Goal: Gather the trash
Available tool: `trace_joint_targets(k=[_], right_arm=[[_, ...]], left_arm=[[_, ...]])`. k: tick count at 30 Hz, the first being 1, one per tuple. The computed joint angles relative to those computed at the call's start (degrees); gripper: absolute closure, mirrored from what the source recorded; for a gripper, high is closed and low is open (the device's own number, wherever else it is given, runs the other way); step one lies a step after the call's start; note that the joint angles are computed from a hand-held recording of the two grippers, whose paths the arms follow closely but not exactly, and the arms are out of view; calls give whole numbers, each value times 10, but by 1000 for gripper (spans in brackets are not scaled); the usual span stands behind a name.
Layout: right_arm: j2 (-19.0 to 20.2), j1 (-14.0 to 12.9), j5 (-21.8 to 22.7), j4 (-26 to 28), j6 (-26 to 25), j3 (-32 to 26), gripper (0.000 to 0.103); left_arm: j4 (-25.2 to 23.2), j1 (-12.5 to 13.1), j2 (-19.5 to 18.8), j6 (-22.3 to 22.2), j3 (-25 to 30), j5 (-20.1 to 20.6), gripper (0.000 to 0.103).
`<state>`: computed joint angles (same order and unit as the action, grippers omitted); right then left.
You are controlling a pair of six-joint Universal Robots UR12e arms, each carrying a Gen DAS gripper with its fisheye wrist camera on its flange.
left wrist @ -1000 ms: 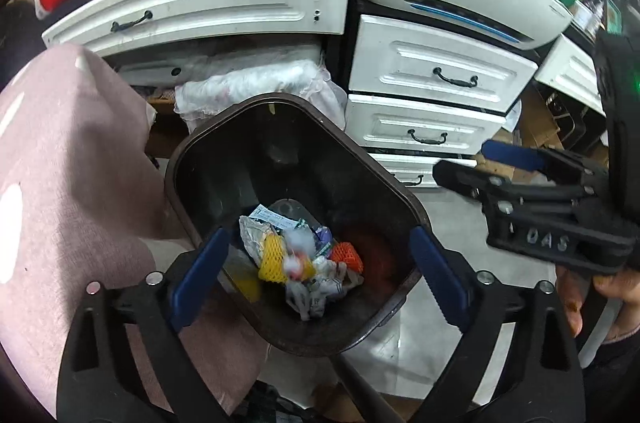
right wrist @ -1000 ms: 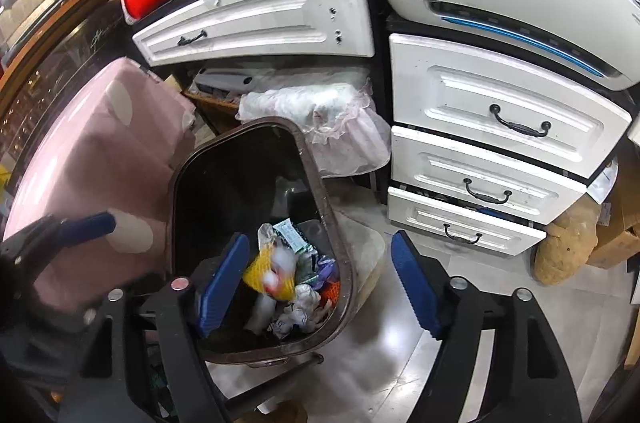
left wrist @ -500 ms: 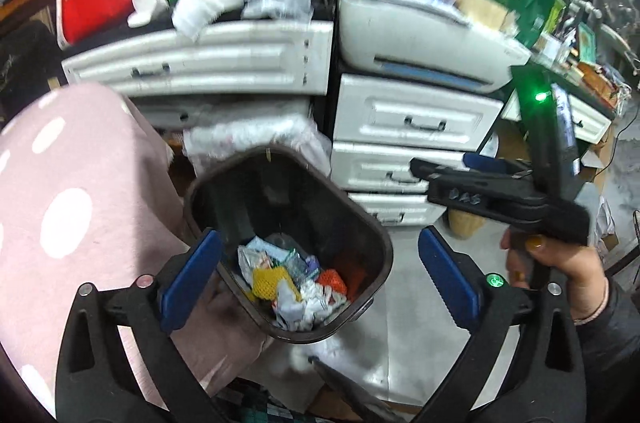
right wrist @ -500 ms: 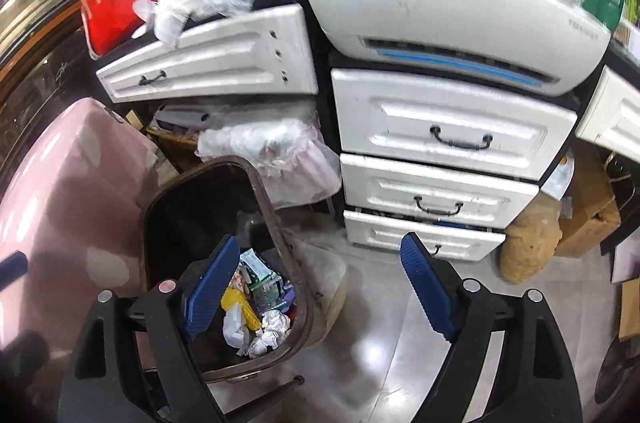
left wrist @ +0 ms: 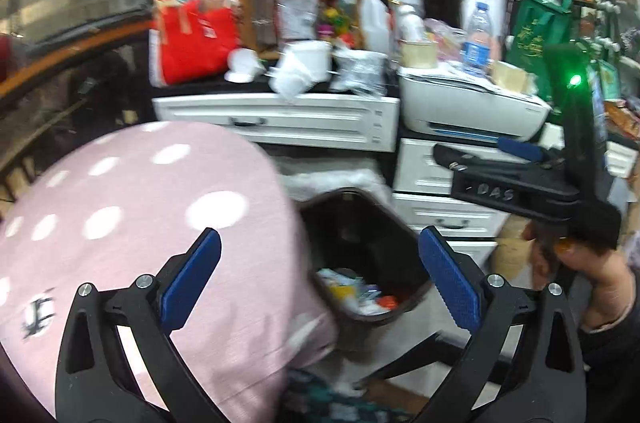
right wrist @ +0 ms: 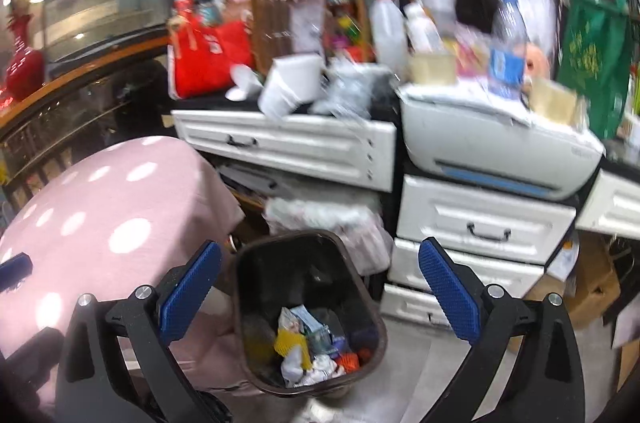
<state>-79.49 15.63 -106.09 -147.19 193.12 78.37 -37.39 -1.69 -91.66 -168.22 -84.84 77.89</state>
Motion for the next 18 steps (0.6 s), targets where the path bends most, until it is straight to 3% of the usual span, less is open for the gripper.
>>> trace_joint_targets(k=[8, 13, 18], right_arm=[[-5, 44, -14, -84, -60, 12, 6], [-10, 66, -31, -126, -97, 23, 6], [-23, 74, -16, -133, -99, 35, 6]], left_arm=[[36, 34, 55, -39, -59, 43, 6], [79, 45, 84, -78, -94, 96, 6], [125, 48, 101, -103, -114, 145, 6]])
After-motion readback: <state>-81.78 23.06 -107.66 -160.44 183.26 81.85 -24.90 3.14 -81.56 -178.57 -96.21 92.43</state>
